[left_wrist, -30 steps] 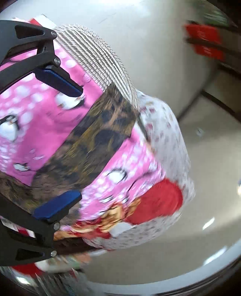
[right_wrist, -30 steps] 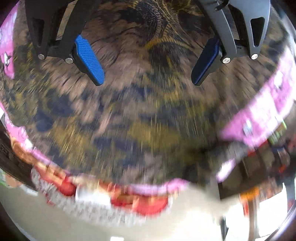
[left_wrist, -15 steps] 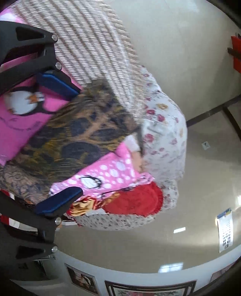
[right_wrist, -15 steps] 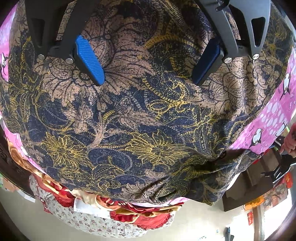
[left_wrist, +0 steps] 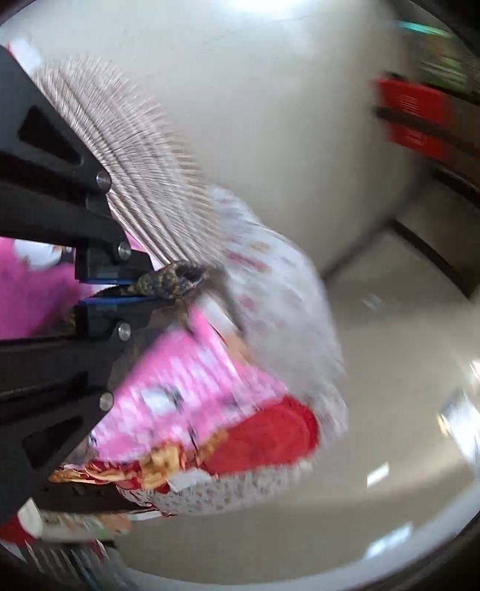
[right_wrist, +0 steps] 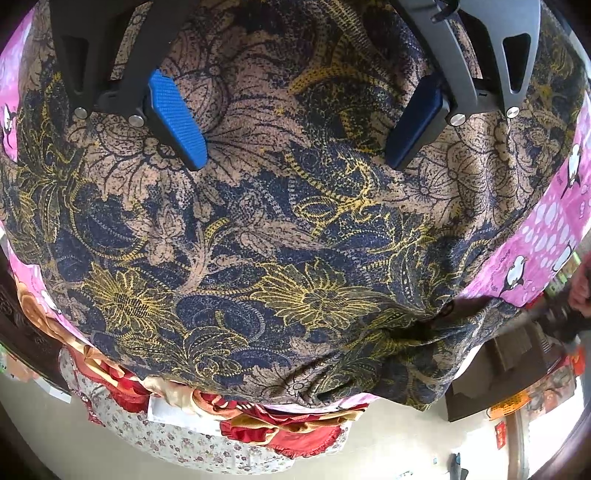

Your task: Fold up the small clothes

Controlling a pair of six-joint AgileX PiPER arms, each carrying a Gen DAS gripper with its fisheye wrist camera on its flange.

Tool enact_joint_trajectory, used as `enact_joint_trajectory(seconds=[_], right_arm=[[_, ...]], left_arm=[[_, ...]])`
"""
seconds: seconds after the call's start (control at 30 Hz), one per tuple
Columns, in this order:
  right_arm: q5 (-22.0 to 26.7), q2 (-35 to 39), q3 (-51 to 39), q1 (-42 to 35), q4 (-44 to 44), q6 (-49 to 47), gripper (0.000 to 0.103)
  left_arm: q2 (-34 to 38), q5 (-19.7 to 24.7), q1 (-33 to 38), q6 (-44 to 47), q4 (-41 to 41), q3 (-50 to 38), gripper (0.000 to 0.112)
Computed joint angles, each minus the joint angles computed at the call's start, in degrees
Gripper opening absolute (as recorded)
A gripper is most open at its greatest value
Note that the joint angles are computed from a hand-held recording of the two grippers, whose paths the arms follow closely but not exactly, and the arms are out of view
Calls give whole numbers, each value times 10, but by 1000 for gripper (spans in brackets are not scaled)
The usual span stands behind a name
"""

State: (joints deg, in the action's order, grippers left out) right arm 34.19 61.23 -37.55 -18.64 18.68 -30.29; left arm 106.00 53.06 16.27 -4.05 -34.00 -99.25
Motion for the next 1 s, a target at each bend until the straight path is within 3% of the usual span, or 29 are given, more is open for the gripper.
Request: enact_joint_trajectory(seconds=[0.1,0.23,0.33,0.37,0.5,0.7,0.83,0.9,1.0], right_arm=[[-5,3,0,3,-5,5,85],[-3,7,-4,13,-25,27,86],[63,19,-43,-13,-7,6,79],[89,19,-56,-33,9,-10,72],[218,13,-133,-189,108,-124,71],[312,52,-245,-373,157,-242,71],[326,90,-274,-426,201,-307,71],[326,110,-280,-424,228,-324,71],[321,144,-278,-392,271,-345,71]], left_arm=[[-61,8,-1,-32,91,-67,5],[-87,48,-24,-36,133,-139,5],[-104,41,-101,-22,128,-141,5],[-107,31,-139,-21,130,-135,5],[-86,-52,-339,2,126,-86,5],[48,-134,-539,-28,113,-94,5],[123,-123,-600,-66,148,-109,12],[126,-115,-608,-80,153,-86,20],[69,-140,-627,-68,179,9,31]])
